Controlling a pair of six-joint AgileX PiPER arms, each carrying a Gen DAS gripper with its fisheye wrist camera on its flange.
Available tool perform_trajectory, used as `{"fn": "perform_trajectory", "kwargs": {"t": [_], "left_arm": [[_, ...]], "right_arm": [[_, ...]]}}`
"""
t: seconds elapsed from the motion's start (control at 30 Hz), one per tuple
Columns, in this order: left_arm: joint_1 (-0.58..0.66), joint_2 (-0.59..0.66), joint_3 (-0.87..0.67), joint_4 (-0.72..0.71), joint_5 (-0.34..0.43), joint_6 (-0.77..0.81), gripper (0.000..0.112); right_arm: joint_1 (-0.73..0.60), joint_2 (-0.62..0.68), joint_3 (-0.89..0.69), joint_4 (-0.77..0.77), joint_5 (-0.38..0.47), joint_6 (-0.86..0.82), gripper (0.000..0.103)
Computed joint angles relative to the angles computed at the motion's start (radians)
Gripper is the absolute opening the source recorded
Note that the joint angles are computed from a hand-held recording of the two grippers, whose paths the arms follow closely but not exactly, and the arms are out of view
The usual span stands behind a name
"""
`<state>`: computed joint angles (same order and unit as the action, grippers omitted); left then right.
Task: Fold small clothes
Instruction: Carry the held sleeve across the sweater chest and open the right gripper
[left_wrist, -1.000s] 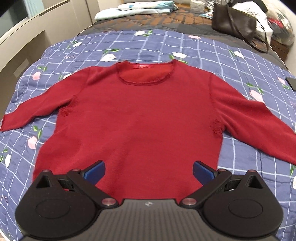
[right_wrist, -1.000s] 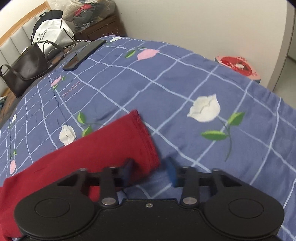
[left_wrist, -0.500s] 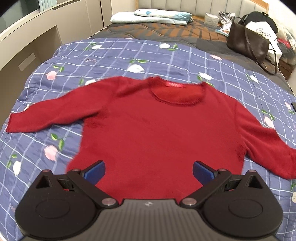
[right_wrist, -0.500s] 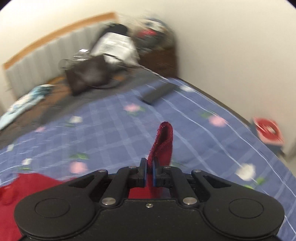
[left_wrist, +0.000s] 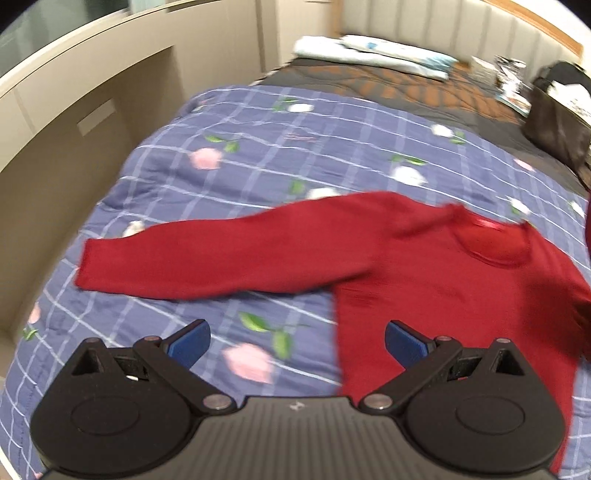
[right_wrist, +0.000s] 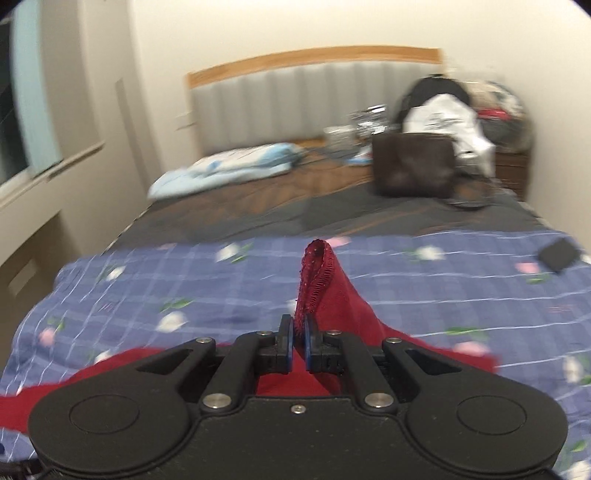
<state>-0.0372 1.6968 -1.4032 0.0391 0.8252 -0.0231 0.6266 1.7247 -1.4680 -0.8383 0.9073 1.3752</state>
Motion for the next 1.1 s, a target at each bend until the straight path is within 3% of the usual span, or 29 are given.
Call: {"fn": "perform_trajectory", "kwargs": {"t": [0.13, 0.33, 0.5, 0.6, 0.67, 0.77, 0.83, 1.1], "left_arm": [[0.111, 0.049, -0.019, -0.031, -0.025, 0.079, 0.103], [0.240, 0.109, -0.036, -0.095, -0.057, 0.162, 0.103], [0.303, 0.166, -0.073, -0.118, -0.064, 0.181, 0.103], [0.323, 0.198, -0.094, -0.138, -0.076, 0.197, 0.103], [0.334, 0.224, -0.114, -0.152, -0.083, 0.205, 0.103], [0.346, 0.272, -0.157, -0.166, -0.081, 0.187, 0.103], [0.354, 0.307, -0.186, -0.176, -0.079, 0.162, 0.103], [0.394, 0.455, -0.324, -0.249, -0.064, 0.029, 0.103]], "right_arm": [[0.066, 0.259, -0.257, 0.060, 0.010, -0.046, 0.005], [0.122, 0.621, -0.696, 0.203, 0.129, -0.194, 0.006], [0.133, 0.779, -0.905, 0.274, 0.186, -0.288, 0.014], [0.124, 0.802, -0.935, 0.327, 0.169, -0.347, 0.030], [0.120, 0.788, -0.910, 0.352, 0.152, -0.368, 0.060], [0.126, 0.705, -0.758, 0.363, 0.080, -0.352, 0.087], [0.136, 0.657, -0.682, 0.359, 0.063, -0.341, 0.099], [0.233, 0.503, -0.444, 0.320, 0.114, -0.191, 0.102]]}}
